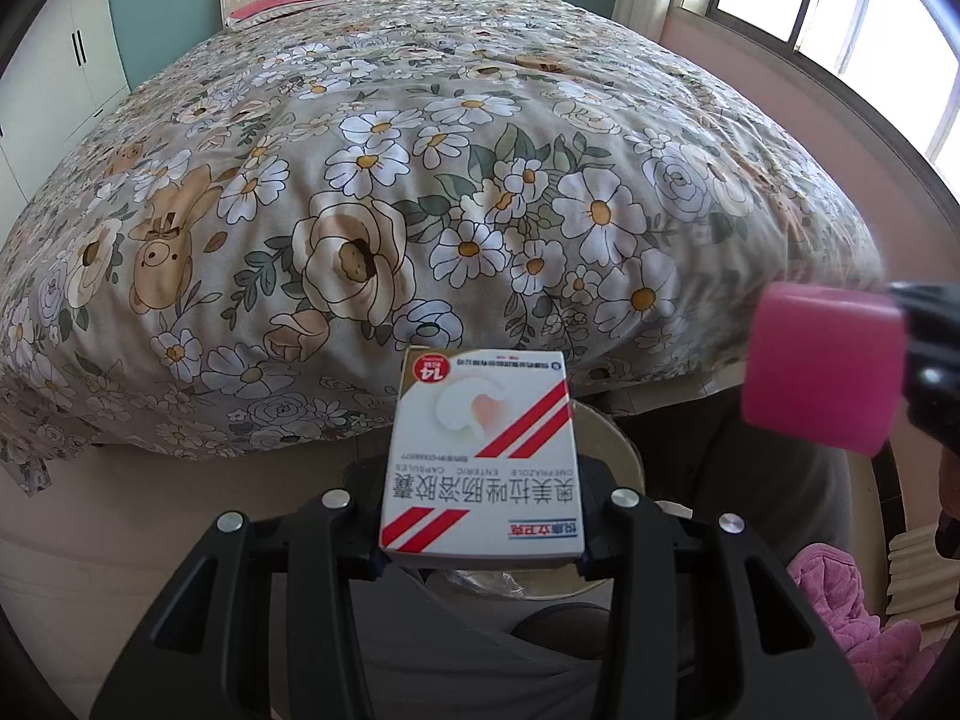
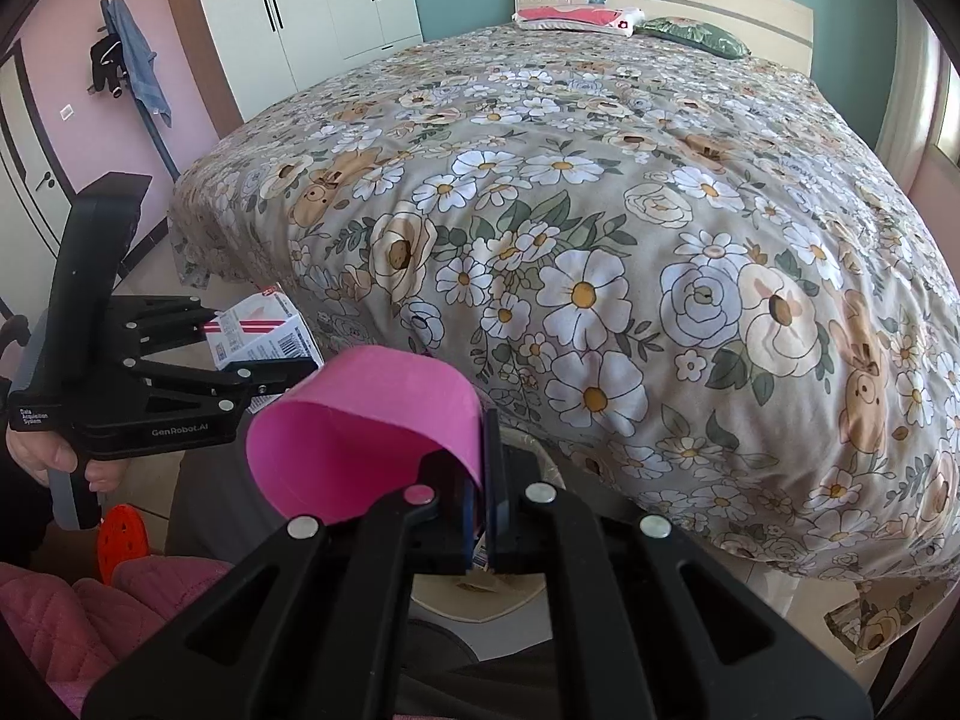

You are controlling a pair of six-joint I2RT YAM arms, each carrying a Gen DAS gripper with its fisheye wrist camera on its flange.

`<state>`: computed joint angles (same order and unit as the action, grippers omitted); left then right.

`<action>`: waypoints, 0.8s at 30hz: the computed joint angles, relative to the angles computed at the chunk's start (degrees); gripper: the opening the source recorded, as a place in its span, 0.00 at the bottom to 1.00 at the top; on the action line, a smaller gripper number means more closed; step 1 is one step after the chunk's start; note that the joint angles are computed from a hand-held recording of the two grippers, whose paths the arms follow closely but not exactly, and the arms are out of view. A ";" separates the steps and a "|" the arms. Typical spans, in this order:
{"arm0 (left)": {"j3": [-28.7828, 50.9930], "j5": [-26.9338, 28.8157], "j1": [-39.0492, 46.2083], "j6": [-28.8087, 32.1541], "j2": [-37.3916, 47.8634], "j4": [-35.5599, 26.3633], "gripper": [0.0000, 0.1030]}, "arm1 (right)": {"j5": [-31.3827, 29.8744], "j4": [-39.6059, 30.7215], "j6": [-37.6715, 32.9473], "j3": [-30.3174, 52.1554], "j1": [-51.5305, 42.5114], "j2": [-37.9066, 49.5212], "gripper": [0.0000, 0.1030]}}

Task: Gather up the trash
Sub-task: 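Lower the medicine box and pink cup down into the trash bin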

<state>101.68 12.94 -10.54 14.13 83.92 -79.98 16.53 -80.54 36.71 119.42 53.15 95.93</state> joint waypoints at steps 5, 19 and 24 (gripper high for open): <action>-3.78 -0.77 -1.57 -0.88 -0.08 1.78 0.43 | -2.30 3.14 0.22 -5.94 -0.91 -1.50 0.04; -12.64 -1.97 -4.65 -2.49 3.32 5.66 0.43 | -10.76 11.23 -0.73 -20.75 -5.15 -2.64 0.04; -15.63 -1.97 -5.41 -2.79 6.04 7.49 0.43 | -14.32 14.58 -0.92 -26.28 -6.77 -1.74 0.04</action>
<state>86.05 10.97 -15.95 11.33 89.96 -72.49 2.21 -65.96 35.78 93.14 46.38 94.20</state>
